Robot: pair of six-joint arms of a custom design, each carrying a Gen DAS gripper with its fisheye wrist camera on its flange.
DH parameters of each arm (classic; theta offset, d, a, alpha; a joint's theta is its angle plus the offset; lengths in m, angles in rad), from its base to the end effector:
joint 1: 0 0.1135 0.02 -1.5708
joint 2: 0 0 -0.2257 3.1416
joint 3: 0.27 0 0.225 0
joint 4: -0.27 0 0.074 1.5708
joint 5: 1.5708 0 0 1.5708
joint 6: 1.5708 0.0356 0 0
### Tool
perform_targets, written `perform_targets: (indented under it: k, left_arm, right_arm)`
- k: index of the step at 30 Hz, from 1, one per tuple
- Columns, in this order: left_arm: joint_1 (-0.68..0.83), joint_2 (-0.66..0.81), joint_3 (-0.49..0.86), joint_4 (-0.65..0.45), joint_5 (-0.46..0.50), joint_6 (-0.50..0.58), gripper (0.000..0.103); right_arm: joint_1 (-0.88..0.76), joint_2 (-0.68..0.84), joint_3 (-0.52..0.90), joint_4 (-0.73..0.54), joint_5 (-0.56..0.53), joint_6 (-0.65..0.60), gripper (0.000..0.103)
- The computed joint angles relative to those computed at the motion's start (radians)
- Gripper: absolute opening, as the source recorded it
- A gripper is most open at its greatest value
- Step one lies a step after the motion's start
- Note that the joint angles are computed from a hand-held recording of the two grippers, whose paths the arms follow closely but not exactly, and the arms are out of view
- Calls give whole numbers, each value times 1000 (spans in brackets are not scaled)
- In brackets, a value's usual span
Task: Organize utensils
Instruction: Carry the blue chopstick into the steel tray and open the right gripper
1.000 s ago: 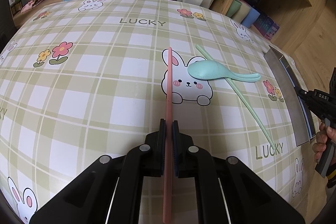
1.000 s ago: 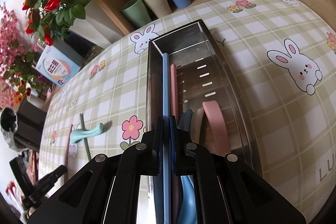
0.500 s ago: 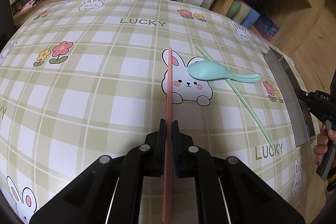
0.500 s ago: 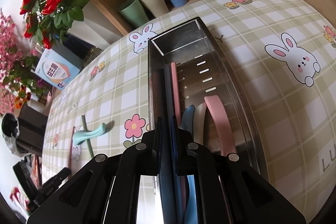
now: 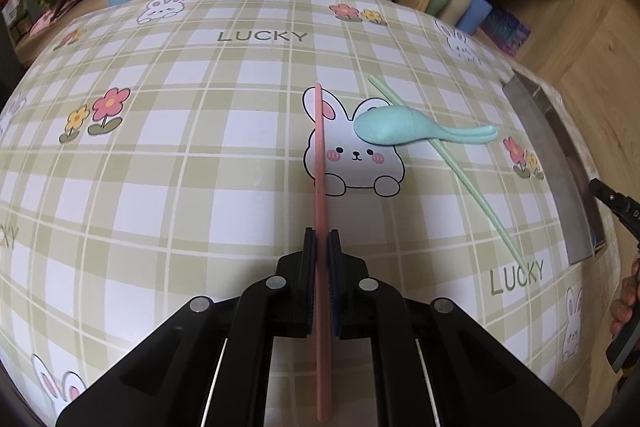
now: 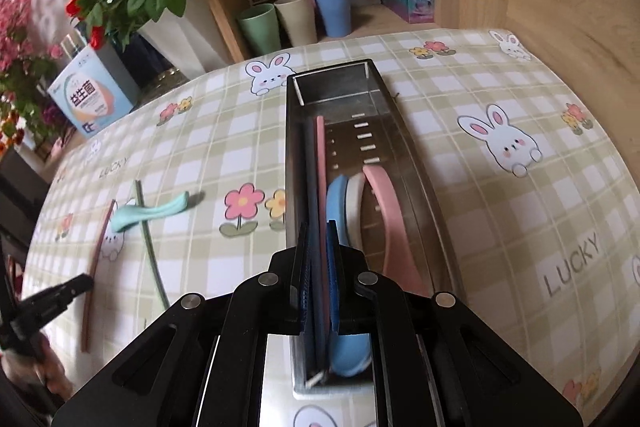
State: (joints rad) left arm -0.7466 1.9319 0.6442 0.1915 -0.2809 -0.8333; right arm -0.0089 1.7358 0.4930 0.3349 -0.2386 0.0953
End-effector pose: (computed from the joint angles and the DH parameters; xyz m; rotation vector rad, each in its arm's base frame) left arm 0.2030 -0.1744 0.0369 -0.2020 2.5999 -0.1884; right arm 0.2506 0.0062 0.0646 0.0269 2.4721 0.3325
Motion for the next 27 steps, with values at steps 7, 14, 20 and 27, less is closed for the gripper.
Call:
perform_targets:
  k: [7,14,20,27]
  left_arm:
    - [-30,35,102,-147,-42,56,8]
    - [-24,44,133,-187,-38,41,6]
    - [-4,6,114,-170,23,-44,6]
    - [-48,-50,186,-207,26,-126,6]
  right_arm:
    - [-39,-25,-57,39,-49,32,8]
    - [-26,-51,-77,29,-22,-14,8]
    - [-89,-60,-75,21,-69,-36,8]
    - [-154,-29,-39,-8,-92,-76,13]
